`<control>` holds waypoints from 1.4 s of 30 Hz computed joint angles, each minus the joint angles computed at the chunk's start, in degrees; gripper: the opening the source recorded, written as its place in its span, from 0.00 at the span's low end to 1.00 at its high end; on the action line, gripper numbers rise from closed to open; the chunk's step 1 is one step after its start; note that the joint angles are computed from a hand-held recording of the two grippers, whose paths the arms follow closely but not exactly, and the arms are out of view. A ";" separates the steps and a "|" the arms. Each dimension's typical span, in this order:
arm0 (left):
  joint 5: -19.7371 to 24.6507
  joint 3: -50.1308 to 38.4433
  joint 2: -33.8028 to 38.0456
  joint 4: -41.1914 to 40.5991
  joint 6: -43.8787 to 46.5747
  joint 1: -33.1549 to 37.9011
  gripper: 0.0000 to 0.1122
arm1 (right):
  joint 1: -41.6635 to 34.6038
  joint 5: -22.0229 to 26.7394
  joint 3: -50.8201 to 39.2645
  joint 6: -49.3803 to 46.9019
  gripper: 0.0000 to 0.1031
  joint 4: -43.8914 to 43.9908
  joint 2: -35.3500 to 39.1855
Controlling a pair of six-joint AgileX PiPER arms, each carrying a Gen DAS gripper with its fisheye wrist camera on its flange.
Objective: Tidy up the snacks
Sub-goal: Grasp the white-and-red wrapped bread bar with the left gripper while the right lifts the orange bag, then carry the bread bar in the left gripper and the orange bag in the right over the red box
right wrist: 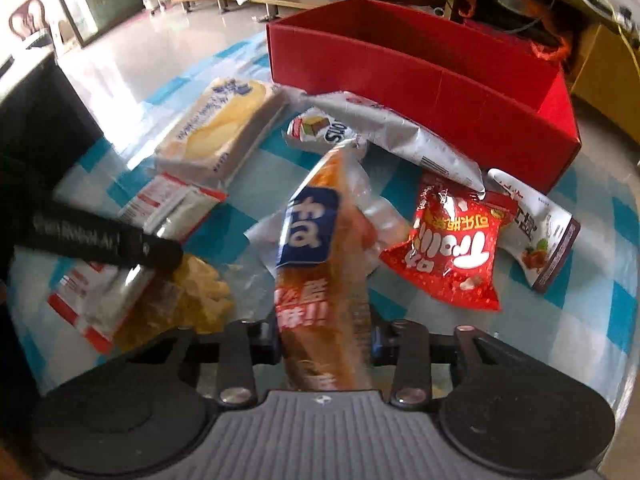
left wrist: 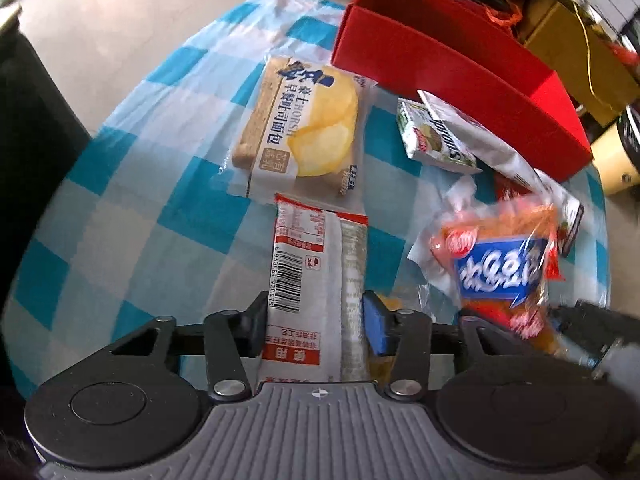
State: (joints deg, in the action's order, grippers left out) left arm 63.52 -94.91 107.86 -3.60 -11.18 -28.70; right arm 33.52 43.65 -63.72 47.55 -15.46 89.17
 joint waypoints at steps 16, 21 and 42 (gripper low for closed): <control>1.28 -0.70 -1.57 -2.26 4.05 -1.06 0.30 | -3.19 -4.36 5.73 1.27 0.27 4.10 -8.69; -0.22 -2.23 1.65 3.73 0.82 -5.00 0.38 | -3.01 -4.65 5.44 0.89 0.27 4.38 -7.46; 3.78 -12.18 1.97 -8.56 2.78 -0.39 0.13 | -13.99 -16.46 10.81 -10.22 0.22 24.07 -14.91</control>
